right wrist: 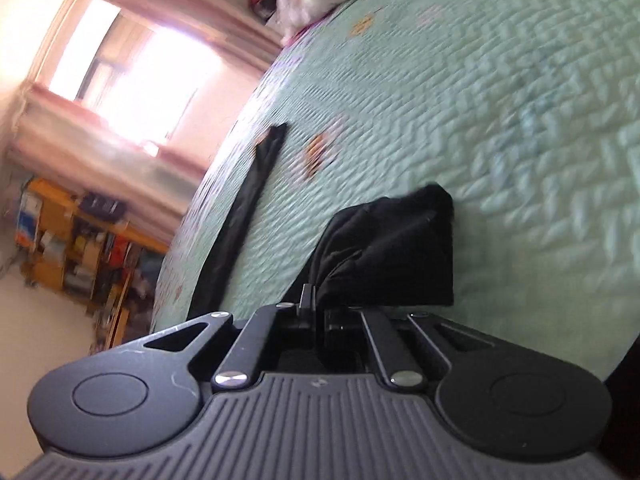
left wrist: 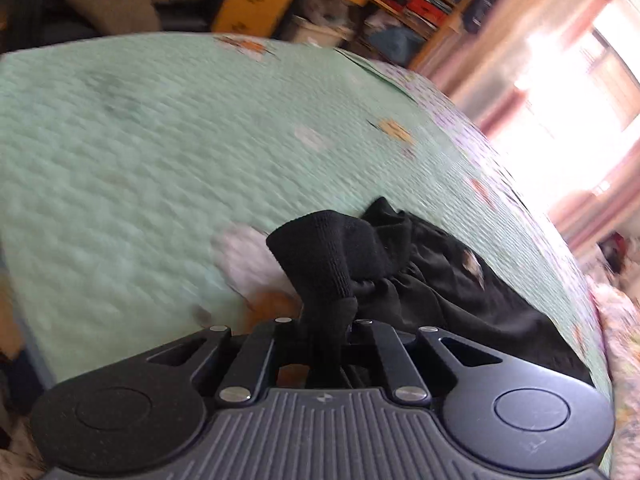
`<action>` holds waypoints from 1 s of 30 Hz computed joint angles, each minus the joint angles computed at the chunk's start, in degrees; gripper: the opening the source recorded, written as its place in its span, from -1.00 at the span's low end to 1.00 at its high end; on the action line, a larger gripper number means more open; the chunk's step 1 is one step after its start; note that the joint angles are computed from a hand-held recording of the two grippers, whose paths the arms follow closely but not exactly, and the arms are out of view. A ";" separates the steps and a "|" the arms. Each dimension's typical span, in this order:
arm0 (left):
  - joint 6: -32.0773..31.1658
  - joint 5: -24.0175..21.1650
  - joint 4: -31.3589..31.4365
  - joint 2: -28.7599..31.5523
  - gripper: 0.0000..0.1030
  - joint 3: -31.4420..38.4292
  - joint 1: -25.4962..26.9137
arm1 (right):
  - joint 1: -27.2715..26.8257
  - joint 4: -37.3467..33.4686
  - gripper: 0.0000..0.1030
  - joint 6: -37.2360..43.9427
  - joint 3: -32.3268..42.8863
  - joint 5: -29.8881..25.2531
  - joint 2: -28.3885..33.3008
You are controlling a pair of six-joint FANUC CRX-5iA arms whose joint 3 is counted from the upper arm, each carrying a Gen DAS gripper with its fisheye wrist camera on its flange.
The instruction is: Fold clothes
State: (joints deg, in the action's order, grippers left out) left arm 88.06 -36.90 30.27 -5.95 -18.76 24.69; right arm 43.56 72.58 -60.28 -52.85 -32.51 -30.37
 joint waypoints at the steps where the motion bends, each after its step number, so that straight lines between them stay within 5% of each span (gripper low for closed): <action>1: -0.11 -0.74 -0.25 0.49 -0.85 0.45 1.25 | 0.49 -0.66 -0.91 1.49 0.82 0.62 0.79; 10: -0.58 -3.76 -3.58 2.97 -0.83 3.27 5.69 | 4.28 -9.57 -0.91 5.78 3.87 1.81 6.11; 18: 0.77 -8.02 -9.07 6.19 -0.81 9.76 5.68 | -4.02 11.45 -0.91 -10.92 2.17 9.68 3.48; 24: 1.38 -7.77 -12.08 6.05 -0.68 8.67 4.79 | 1.12 -6.45 -0.91 -4.31 0.09 6.66 2.74; 30: 1.34 -9.42 -10.03 5.72 -0.39 8.42 6.20 | 1.66 3.07 -0.91 -14.00 -4.86 8.05 -3.66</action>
